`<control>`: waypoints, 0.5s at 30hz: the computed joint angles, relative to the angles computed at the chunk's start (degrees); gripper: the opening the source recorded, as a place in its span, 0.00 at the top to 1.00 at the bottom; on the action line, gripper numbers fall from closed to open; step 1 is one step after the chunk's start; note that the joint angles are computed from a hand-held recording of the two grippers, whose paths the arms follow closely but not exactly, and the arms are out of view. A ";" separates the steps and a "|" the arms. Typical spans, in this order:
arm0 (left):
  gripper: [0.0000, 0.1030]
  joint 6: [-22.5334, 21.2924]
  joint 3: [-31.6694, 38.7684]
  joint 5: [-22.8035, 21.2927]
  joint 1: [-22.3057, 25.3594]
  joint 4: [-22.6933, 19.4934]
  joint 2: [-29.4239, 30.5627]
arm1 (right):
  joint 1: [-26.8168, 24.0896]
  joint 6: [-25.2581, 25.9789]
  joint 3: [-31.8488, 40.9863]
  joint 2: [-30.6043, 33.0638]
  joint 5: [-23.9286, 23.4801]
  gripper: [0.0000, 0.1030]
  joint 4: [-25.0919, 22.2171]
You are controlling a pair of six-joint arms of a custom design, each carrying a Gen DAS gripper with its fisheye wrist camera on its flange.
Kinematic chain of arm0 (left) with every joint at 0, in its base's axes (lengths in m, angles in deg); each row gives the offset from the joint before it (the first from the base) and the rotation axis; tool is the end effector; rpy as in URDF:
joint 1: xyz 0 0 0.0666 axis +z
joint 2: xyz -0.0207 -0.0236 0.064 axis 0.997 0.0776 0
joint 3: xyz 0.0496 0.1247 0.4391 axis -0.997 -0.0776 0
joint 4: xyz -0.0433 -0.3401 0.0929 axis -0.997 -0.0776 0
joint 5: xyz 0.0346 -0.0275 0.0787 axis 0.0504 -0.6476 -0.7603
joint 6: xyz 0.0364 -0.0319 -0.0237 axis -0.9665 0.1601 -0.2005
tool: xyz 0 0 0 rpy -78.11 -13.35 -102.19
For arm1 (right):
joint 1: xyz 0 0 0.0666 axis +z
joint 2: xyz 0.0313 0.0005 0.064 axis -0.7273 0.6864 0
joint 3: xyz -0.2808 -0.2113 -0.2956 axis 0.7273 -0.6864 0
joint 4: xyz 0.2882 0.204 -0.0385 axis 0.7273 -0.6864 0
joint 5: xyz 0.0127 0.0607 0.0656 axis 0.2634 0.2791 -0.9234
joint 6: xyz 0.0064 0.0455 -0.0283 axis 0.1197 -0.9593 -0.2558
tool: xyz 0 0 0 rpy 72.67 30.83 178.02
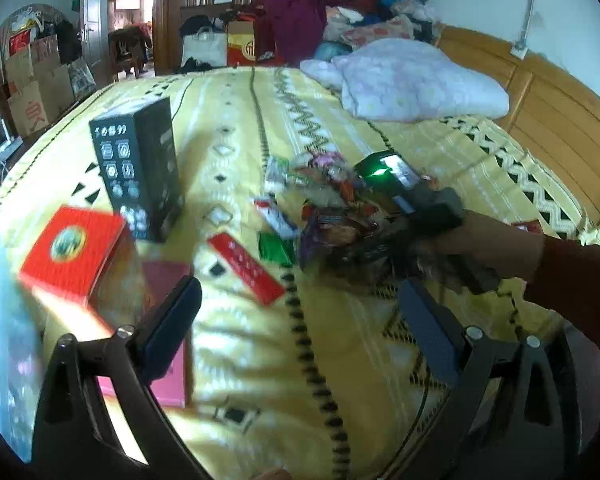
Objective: Organize snacks
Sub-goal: 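Swing both tools back over the snack pile on the bed, then grasp the pink Oreo packet with the right tool while the left tool grasps a beige packet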
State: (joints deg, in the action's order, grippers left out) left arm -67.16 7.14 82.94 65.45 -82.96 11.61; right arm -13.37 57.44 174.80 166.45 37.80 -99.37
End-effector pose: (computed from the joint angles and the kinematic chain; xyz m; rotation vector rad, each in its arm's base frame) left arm 0.3811 -0.1472 0.5717 0.5618 2.3361 -0.3707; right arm 0.5628 0.3768 0.4098 -0.4328 2.8103 0.4665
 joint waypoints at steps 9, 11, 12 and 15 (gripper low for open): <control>0.04 1.50 -3.48 2.00 0.29 -2.85 -2.37 | 3.43 -13.09 -25.25 -23.70 13.63 0.25 18.46; 0.04 1.62 -3.52 1.64 -0.23 -2.79 -2.23 | 4.03 -19.36 -29.89 -27.28 17.74 0.25 20.17; 0.04 1.68 -3.77 1.50 -0.43 -2.67 -2.33 | 4.02 -23.43 -32.99 -28.79 18.01 0.25 21.86; 0.04 1.49 -3.67 1.44 -1.40 -2.74 -1.53 | 5.34 -28.73 -37.50 -29.00 17.87 0.30 24.70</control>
